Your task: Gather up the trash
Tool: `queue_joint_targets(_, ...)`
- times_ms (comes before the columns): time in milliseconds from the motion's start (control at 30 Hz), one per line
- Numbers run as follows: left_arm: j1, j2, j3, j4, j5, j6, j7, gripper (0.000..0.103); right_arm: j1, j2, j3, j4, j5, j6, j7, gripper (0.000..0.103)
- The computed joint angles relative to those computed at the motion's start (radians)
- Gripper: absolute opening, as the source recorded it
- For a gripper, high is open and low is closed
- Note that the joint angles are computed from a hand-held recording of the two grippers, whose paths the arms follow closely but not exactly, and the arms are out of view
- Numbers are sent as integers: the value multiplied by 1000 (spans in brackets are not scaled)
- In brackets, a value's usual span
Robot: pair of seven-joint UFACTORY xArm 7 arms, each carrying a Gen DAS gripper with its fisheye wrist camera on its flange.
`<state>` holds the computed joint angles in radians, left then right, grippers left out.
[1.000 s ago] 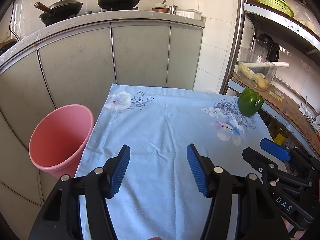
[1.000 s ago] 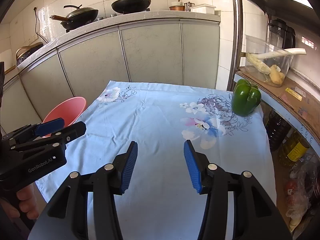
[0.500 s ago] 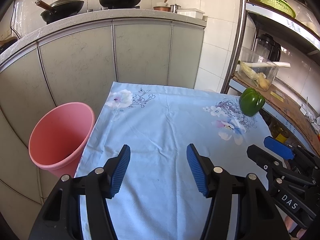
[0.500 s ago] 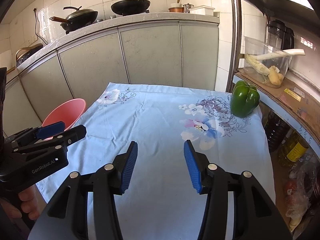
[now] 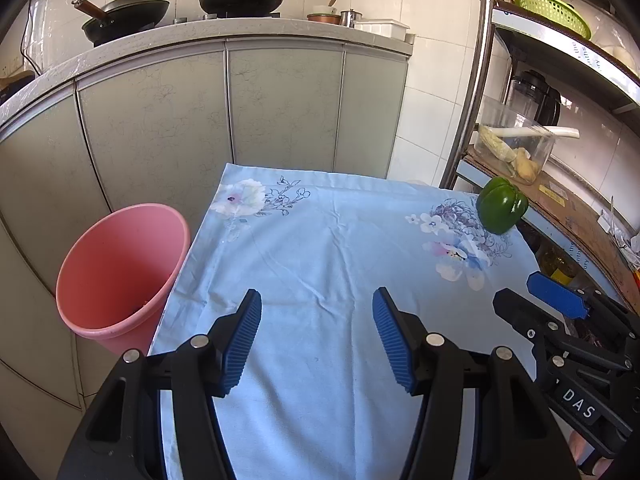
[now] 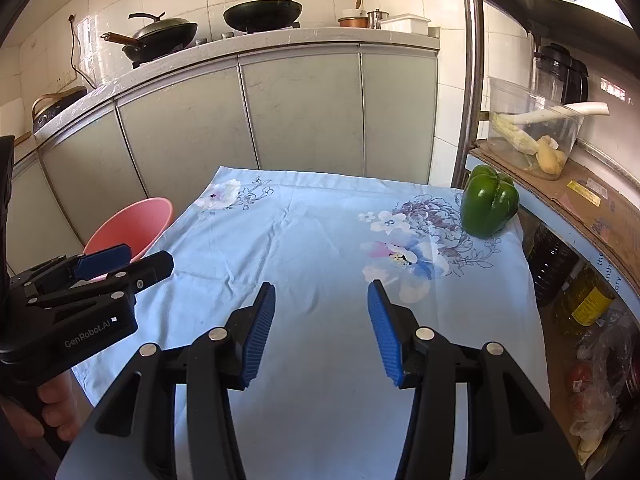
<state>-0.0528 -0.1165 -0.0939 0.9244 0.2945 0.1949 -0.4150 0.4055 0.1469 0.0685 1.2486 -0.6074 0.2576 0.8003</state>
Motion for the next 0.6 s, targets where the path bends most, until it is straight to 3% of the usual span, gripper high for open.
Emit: queue_joint_targets(600,3,-6,-1,-4,-2,-3,-1,57,2,0,-2,2,-10,2,4,49)
